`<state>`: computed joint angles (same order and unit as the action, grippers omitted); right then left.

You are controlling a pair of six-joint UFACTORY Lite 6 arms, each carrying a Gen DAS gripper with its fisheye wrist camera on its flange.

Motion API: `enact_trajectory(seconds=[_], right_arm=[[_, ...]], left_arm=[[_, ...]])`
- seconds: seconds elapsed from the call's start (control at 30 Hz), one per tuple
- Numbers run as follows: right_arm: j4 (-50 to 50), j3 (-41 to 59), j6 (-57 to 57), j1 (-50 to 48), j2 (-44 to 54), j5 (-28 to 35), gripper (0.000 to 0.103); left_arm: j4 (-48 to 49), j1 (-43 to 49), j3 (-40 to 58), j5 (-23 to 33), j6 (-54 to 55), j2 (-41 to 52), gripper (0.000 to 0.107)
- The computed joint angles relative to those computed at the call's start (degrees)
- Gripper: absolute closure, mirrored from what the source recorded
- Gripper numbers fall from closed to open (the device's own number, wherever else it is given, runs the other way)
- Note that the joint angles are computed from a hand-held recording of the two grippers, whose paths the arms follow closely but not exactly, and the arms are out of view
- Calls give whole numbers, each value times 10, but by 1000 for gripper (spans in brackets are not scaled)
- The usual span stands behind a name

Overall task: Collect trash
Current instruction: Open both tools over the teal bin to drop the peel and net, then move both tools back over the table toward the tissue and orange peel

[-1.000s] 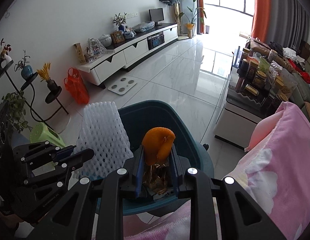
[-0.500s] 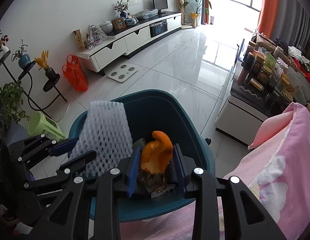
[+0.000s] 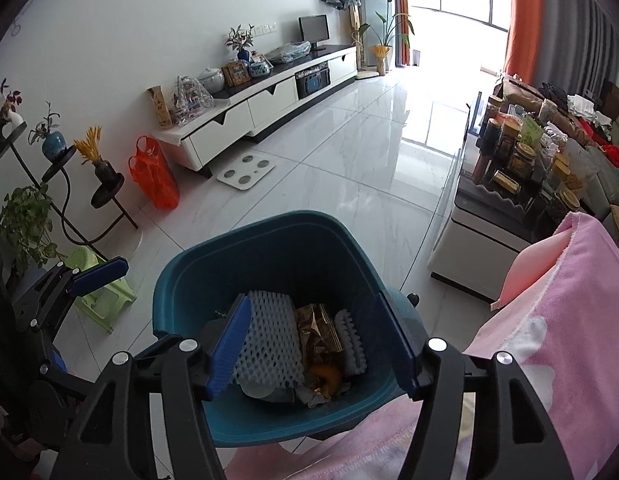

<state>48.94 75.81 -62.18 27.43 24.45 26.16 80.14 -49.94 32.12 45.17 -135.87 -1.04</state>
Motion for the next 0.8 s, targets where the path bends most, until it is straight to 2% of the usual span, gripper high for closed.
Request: enact_trajectory(seconds=[0.23,0.37,0.47,0.63,0.8], right_arm=[[164,-130,-165,-75,-166,14,16],[227,-212,-244,-149,-273,37,11],[260,-266,-292,-227,-348,71,7],[257,-309,-330,-390,-415,163,7],[252,-320,-373,-597,-430,276,7]], left_arm=[[-64,-101,34,153,53,-96,10],[-64,-147,101,214,95,-94,10],[-48,-177,171,237,118,-57,10],[-23,-205,307,227,159,38,10],[-10,-212,475,167,221,162,10]])
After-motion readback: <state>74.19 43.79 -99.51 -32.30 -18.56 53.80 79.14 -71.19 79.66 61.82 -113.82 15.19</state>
